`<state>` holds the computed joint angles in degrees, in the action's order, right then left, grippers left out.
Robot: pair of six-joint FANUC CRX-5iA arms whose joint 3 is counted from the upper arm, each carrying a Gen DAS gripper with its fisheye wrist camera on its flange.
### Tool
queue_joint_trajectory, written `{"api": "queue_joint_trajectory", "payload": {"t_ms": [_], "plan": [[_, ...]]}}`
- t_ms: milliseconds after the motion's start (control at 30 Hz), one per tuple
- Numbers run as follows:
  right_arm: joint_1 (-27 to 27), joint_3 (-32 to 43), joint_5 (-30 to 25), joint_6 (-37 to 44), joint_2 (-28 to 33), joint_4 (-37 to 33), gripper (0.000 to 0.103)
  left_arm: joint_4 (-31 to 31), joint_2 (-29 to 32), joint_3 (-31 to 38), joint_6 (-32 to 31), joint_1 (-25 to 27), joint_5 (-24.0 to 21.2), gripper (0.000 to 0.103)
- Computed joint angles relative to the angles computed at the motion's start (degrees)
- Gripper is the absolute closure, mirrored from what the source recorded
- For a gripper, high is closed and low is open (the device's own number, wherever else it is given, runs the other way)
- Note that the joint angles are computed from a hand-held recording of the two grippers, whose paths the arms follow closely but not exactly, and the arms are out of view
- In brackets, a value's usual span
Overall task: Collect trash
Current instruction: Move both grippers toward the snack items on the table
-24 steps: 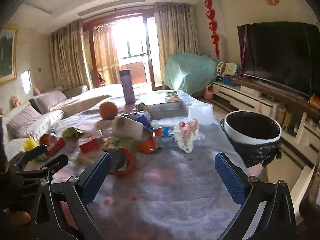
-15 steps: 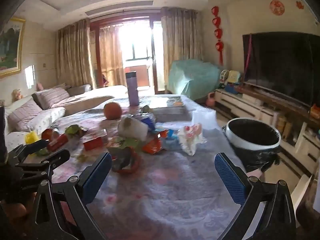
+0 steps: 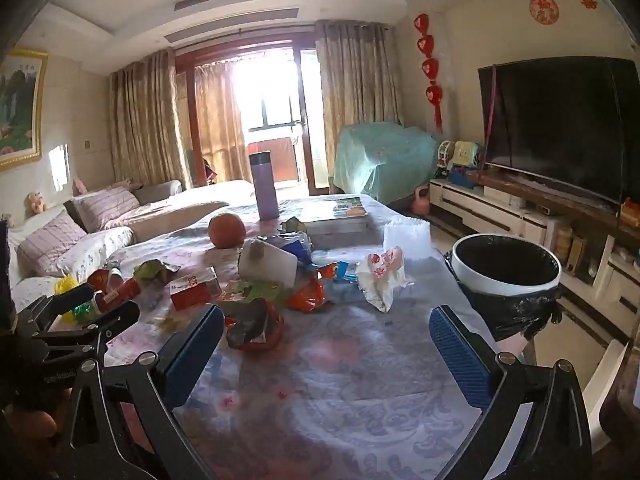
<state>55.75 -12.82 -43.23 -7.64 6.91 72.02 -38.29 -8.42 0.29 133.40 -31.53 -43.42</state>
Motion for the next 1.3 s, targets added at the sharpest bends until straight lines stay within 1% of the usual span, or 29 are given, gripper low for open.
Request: {"api": "queue_joint_trajectory", "payload": {"t_ms": [267,833,933,1300], "plan": [[-0.36,-1.18,0.43,-2.95,-0.72,2.62,0.0,0.24,0.0,0.2,-0.11,0.11,-0.3,0.001],[-0.34,-0.54,1.02,-1.74,-0.46,1.4,0.0,0.08,0.27,0.23,0.24,0.02,-0.23,0.001],[-0.59,-0.95,1.84,-2.08,-0.69,1.77,0.0,-0.05,0.34,0.26,0.33,-0.04,-0.29,0.001],[-0.73,-0.6,2.66,-1.04,-0.5,0.35,0.0,1.7,0.3,-0.25,-0.78,0.87,0.64,0.001]]}}
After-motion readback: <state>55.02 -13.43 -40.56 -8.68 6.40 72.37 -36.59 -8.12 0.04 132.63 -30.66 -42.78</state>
